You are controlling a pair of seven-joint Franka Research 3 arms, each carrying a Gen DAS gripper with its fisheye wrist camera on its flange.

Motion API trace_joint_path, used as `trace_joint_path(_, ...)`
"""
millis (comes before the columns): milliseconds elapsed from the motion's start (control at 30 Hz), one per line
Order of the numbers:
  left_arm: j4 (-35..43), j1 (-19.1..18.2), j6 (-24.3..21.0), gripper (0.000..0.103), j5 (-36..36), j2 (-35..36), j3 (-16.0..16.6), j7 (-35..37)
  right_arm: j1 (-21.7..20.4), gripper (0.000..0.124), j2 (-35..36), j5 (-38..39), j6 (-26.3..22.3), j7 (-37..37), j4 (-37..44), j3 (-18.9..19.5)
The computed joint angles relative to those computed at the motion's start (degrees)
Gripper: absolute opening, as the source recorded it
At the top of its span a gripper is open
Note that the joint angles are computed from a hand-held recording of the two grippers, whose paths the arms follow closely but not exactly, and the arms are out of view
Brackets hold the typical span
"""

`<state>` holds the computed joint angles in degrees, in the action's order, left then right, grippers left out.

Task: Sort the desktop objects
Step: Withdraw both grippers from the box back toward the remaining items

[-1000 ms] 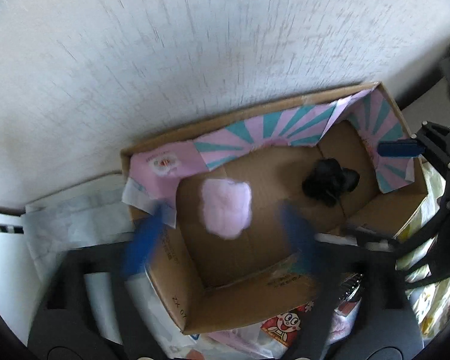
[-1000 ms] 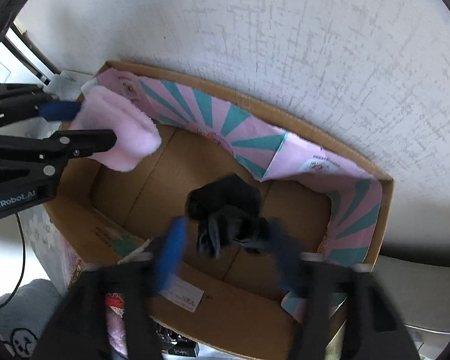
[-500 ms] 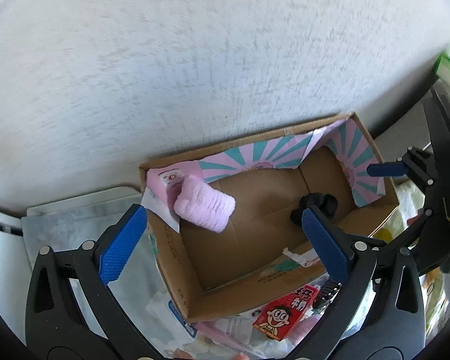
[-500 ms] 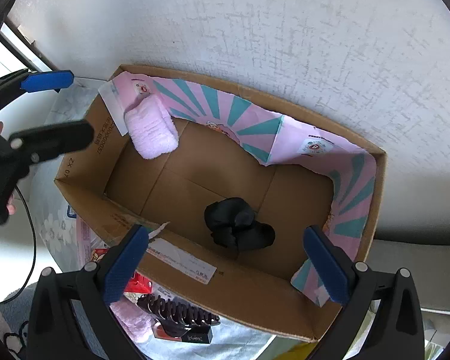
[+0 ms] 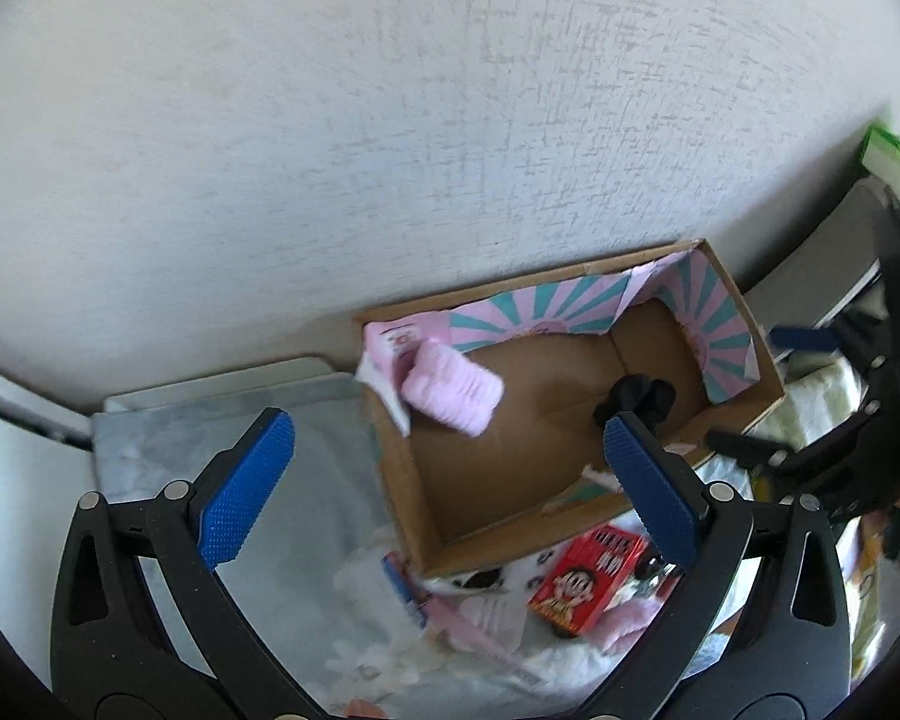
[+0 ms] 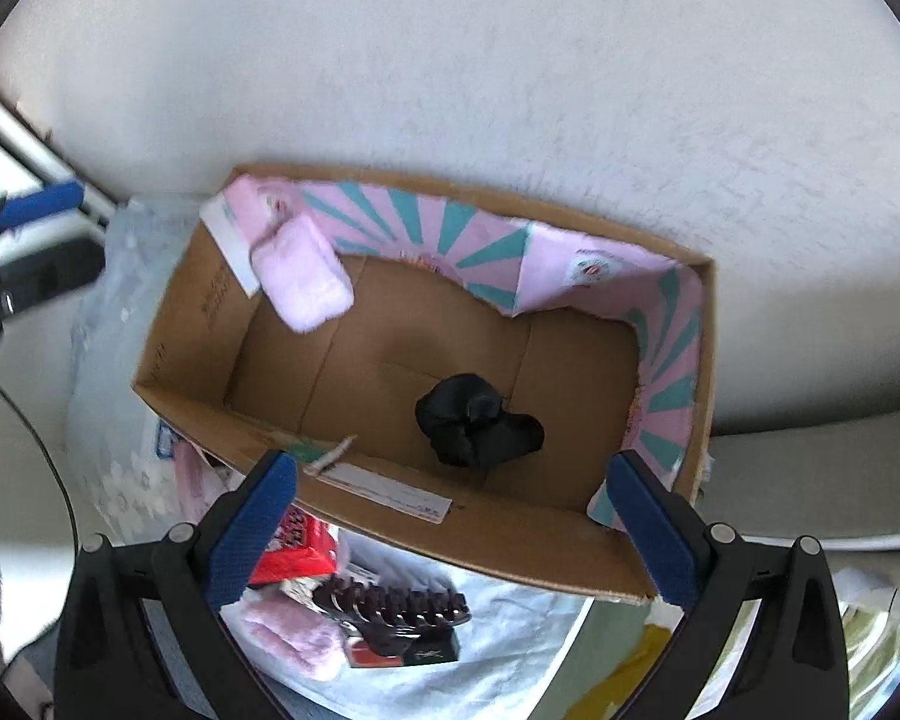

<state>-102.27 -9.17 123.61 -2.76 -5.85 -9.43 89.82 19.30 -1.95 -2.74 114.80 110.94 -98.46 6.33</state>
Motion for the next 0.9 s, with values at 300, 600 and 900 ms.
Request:
trace_joint_path(300,-4.66,1.02,1.94,0.103,-0.21,-6.91,2.48,2.24,2.05,0.103,-3.29,-4.88,0.60,0.66,-0.37,2.29)
trace_joint_path(600,-14.24,2.42,3.21,0.103,-1.23,-14.03,5.16,4.87,3.77,0.103,-10.05,-3.83,8.29,-2.63,-9.89,4.62)
trace_joint_path(900,-23.89,2.04,3.79,0.103,-1.88,-16.32,5.73,3.32,4.29,0.103,-12.43,-2.73,10.92,-1.36,-17.25,6.87)
